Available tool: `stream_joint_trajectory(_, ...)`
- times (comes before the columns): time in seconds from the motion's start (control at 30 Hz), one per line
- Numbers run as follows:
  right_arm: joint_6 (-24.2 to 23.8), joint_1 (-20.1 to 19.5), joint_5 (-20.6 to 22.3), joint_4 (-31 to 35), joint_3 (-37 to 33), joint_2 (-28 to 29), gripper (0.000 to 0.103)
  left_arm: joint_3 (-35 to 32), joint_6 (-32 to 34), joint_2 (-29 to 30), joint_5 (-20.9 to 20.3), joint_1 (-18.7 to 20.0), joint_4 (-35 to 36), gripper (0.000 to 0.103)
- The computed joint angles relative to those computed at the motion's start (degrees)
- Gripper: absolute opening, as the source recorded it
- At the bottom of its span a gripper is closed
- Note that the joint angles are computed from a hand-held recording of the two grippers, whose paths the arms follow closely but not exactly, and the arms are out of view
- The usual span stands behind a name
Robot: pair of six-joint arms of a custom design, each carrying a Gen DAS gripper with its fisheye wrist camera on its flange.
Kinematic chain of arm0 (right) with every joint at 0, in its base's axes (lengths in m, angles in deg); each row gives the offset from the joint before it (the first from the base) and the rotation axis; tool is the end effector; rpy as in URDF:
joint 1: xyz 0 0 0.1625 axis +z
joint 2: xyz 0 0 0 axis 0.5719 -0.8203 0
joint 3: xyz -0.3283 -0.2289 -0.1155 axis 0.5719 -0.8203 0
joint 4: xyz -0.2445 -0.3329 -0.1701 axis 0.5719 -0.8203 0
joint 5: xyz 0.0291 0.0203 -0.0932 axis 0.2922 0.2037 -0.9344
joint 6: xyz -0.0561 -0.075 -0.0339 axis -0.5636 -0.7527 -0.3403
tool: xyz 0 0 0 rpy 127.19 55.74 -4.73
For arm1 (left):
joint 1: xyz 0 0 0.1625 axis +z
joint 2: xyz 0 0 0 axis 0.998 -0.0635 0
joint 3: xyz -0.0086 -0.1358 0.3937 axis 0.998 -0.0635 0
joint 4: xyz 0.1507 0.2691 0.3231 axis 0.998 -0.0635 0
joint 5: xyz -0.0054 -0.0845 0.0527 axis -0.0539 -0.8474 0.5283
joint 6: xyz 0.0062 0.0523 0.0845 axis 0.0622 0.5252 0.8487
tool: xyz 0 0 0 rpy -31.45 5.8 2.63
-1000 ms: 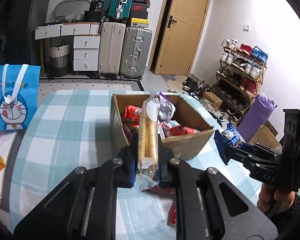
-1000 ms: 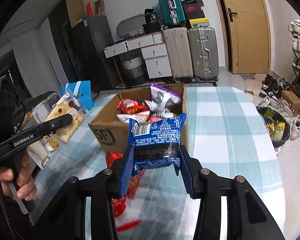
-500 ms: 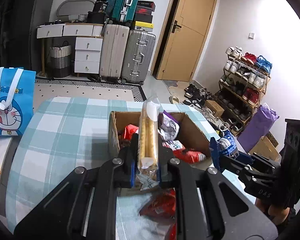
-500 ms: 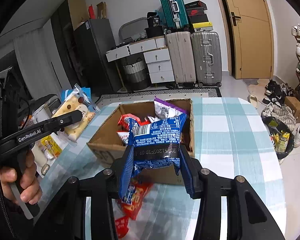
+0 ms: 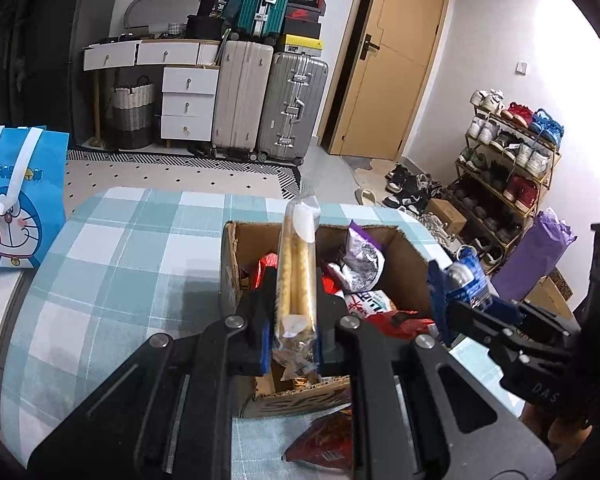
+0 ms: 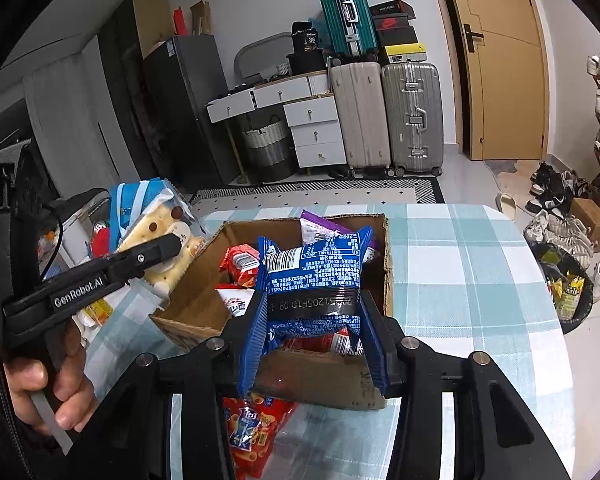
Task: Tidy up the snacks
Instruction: 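Lower both snacks into the box and open both tools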
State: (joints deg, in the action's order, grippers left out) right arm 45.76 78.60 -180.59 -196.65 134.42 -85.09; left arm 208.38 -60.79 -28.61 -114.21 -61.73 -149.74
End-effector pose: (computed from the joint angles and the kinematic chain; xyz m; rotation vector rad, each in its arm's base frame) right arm 0.2584 -0.3366 0.1270 0.9219 -2.5487 0.8960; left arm -0.1902 -0.3324 0.2112 0.2354 2.2800 -1.2489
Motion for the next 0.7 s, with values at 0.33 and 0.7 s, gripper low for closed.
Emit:
stream_joint_trajectory(0.33,-1.11,-1.34,0.92,-0.27,-1.63,2.09,0.044,-0.04,-0.90,4.35,2.10,1.62,-0.58,0.012)
stream_joint_trajectory(0.7,-1.16,-1.99,0.36,0.08,-3.11,3.77,0.045,-0.96,2.34,8.66,0.54,5.04,-5.33,0.012)
